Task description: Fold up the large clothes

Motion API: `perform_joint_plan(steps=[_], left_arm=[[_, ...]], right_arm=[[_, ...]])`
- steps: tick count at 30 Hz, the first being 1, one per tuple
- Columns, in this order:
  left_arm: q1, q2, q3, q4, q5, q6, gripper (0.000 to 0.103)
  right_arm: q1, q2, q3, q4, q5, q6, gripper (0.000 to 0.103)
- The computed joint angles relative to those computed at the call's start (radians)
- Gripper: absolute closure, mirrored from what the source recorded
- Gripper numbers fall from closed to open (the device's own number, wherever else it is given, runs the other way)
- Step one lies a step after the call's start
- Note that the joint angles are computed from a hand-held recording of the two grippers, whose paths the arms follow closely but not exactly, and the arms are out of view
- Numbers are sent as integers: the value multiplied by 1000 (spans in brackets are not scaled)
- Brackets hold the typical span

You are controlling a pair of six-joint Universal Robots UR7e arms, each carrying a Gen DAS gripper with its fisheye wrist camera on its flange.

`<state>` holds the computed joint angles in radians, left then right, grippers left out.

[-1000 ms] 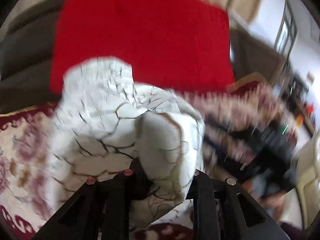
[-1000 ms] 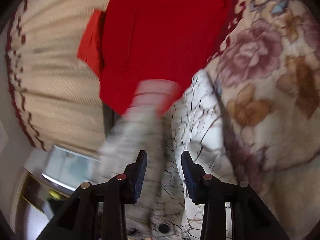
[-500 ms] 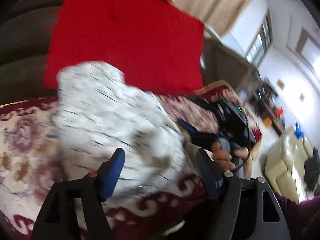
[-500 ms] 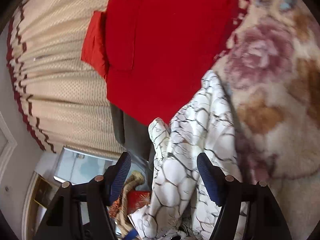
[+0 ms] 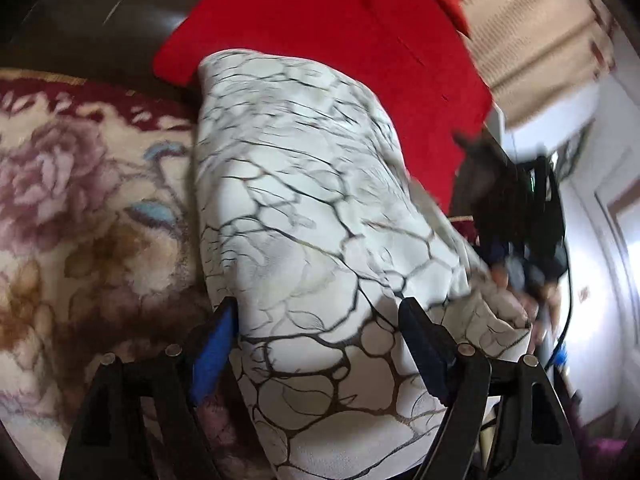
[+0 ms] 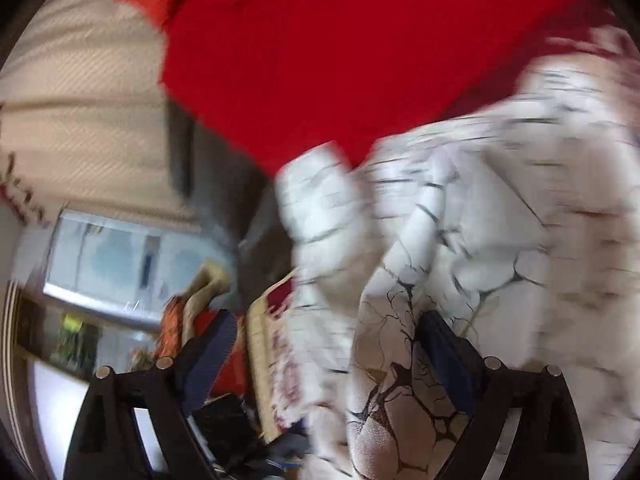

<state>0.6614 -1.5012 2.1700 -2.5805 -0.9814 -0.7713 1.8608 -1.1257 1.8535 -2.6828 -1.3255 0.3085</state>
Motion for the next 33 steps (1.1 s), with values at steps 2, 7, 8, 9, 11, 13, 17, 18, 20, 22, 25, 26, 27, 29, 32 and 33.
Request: perform_joint_plan(steps=[2,7,8,9,11,13,17,18,20,22,25,26,27,29,32,33], left_arm=[[5,1,4,-8,-15,16,23],[-3,17,33,-97,-38,58,23],[-7,24,38,-118,-39,62,23],[-5,33,40,-142,-44,70,23],[9,67,36,-212,-67,94,23],[0,97,25,-236,-72,95,23],[-34,193,-51,-216,-87,149,23],[-42,226,-75,-209,-91,166,23],[-52,303,-140,-172,-95,199,23],[-62,376,-198,-136,-94,241,23],[-80,456,-270,-7,-17,252,23],[-83,463,-275,21,6,244,22],[-83,468,-279,38,21,229,21],[-79,460,-282,56,23,191,21],[-105,423,-291,154,22,133,21],[-119,413,-297,191,26,122,21]], right_arm=[[28,50,-67,80,-17,-33,9],[63,144,-175,296,-225,-88,39],[68,142,-167,291,-243,-110,59],[69,131,-150,270,-237,-134,70],[72,91,-111,209,-224,-169,82],[72,45,-72,149,-211,-188,87],[44,-58,-8,69,-188,-168,90],[26,-94,20,53,-181,-166,90],[-11,-154,55,40,-184,-156,91],[-71,-213,110,19,-180,-134,91],[-178,-261,182,8,-92,-102,91],[-205,-260,201,-10,-60,-113,95],[-209,-251,213,-38,-52,-128,94],[-189,-243,214,-63,-84,-135,94],[-165,-237,183,-26,-115,-106,88],[-162,-235,181,-29,-121,-103,88]])
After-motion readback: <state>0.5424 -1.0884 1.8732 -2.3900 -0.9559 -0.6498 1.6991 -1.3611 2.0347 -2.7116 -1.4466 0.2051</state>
